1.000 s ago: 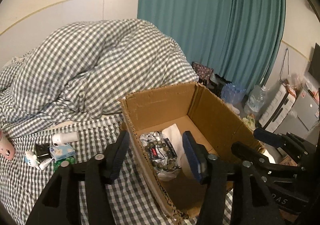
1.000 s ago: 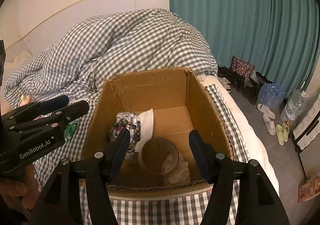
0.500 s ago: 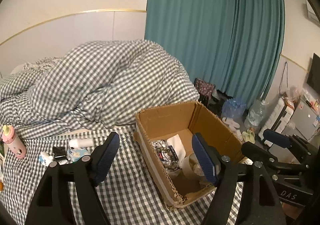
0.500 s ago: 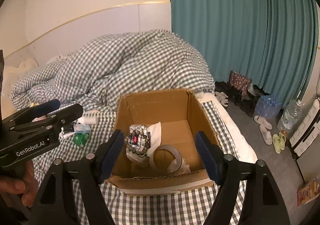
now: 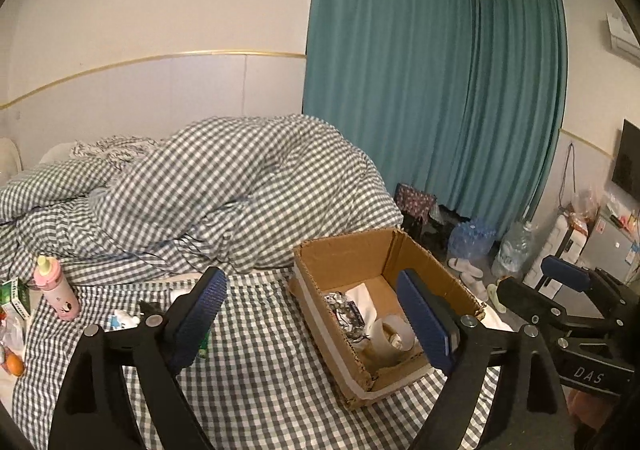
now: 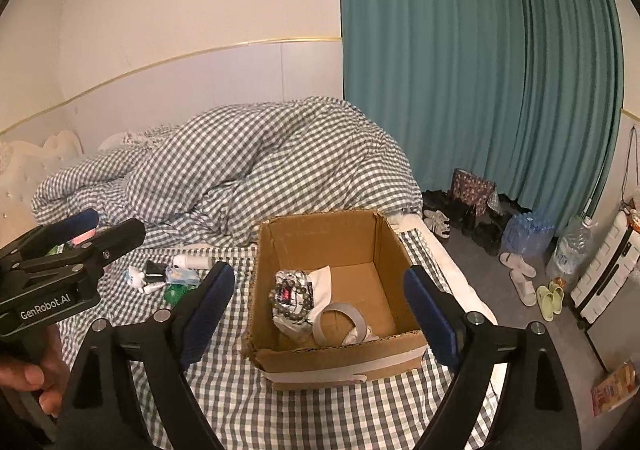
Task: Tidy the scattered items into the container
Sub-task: 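Withdraw both tools from the box back toward the remaining bed items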
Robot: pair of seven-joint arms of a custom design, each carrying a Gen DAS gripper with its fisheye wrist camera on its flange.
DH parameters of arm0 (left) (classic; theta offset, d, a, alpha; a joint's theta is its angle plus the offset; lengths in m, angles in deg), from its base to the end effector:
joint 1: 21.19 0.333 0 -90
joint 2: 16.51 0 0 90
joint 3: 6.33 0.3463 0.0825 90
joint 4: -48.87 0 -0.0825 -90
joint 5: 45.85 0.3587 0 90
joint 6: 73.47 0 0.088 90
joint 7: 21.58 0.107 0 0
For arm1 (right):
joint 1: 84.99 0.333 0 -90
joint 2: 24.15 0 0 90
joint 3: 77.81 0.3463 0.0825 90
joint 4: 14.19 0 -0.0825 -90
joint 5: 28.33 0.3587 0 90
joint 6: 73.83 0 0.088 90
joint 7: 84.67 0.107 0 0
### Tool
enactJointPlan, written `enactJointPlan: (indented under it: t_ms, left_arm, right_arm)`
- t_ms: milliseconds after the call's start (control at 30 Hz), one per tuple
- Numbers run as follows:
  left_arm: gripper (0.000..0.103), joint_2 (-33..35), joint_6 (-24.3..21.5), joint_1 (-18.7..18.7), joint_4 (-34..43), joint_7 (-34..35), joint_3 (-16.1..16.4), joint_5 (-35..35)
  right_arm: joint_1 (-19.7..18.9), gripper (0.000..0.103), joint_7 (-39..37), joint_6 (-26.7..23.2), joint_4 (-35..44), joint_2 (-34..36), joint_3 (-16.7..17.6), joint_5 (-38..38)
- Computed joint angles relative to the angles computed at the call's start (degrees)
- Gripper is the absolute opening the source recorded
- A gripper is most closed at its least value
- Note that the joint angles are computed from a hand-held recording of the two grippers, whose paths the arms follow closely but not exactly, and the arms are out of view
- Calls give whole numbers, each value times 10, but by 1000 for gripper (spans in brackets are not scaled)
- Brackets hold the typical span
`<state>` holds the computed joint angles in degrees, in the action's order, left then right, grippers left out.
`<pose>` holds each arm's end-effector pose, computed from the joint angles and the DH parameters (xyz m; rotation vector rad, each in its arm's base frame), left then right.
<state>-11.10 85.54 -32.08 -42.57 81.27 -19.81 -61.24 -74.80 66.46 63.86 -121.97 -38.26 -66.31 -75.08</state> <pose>0.5691 -0.2346 0.7366 -1.2498 1.9740 -1.2870 0.4591 0.1949 0.7321 -1.3763 1.8111 -1.0530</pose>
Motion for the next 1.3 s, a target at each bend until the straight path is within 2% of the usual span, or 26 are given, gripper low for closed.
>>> enactJointPlan:
  t_ms: [233,333,500,633,833,1300]
  left_arm:
    - [98,-42,17,8,-37,37,8,-39]
    - [103,-60,26,7,-54,52,16,-55]
    - [103,-82,33,8,-72,67,32,-72]
    - [103,-97,34,10,-86,82,45,-88]
    - [103,-120,39,16,-108,92,64,-96]
    - [103,-127,40,47,-127,82,88,-73]
  right_arm:
    - [5,92,17,-12,9,-11,19,-22]
    - [8,97,26,-20,13,-15,28,-32]
    - [14,102,44,-30,22,-13,38,-47]
    - [26,103,52,-53,38,-3,48,-57]
    - [49,103,58,-71,66,19,49,-70]
    - [113,103,58,-63,123,84,25,-92]
